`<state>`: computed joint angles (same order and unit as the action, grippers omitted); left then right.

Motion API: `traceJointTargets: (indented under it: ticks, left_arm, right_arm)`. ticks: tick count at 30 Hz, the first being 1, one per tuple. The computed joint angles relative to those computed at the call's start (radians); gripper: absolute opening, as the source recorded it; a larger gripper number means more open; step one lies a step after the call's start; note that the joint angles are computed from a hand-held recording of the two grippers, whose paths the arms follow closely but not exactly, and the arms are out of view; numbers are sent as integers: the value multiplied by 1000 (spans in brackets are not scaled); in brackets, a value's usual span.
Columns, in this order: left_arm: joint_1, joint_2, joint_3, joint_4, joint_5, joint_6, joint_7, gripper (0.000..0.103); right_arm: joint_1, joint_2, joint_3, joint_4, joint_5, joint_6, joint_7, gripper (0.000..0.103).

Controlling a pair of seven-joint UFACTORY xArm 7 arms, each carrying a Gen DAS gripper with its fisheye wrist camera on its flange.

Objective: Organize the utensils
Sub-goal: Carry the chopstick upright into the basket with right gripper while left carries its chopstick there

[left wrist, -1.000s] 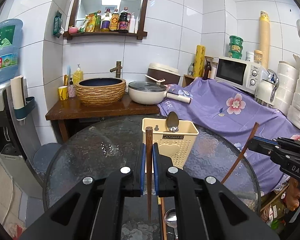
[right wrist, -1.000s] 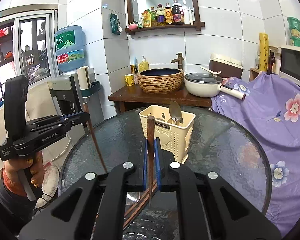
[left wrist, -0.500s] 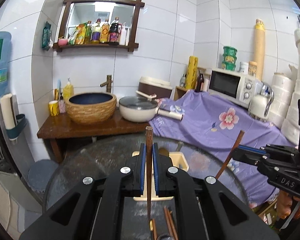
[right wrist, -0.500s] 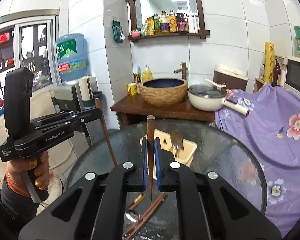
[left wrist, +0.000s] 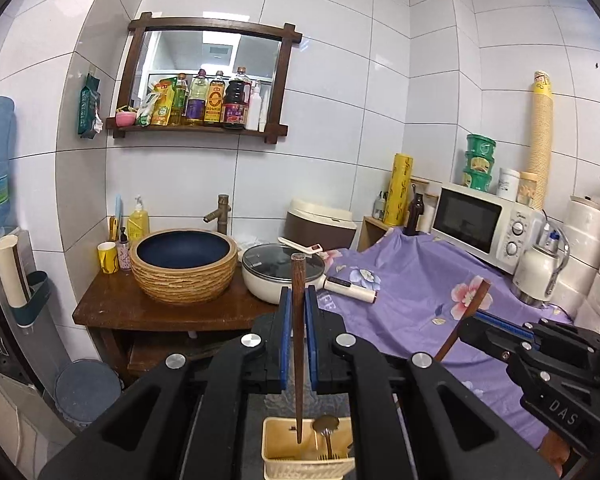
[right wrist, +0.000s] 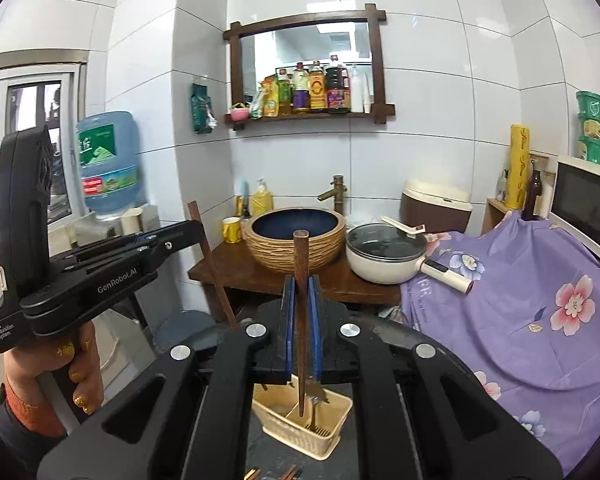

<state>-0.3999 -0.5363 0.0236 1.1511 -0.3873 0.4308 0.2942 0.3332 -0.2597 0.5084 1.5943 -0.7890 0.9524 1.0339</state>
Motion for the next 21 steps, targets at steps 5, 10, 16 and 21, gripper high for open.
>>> traceJointTargets:
  ticks: [5, 10, 16, 21]
  left_arm:
    - [-1, 56, -6, -39, -8, -32, -9, 7]
    - [-7, 84, -6, -111, -28, -51, 4, 7]
    - [-2, 99, -15, -184, -27, -77, 17, 7]
    - [-2, 108, -12, -215, -33, -80, 21, 7]
  right_arm:
    - [-8, -7, -40, -97, 24, -47, 30, 7]
    - [-12, -20, -71, -215, 58, -109, 78, 7]
    - [-16, -16, -74, -289, 60, -144, 117, 7]
    - [-14, -13, -83, -324, 61, -156, 146, 7]
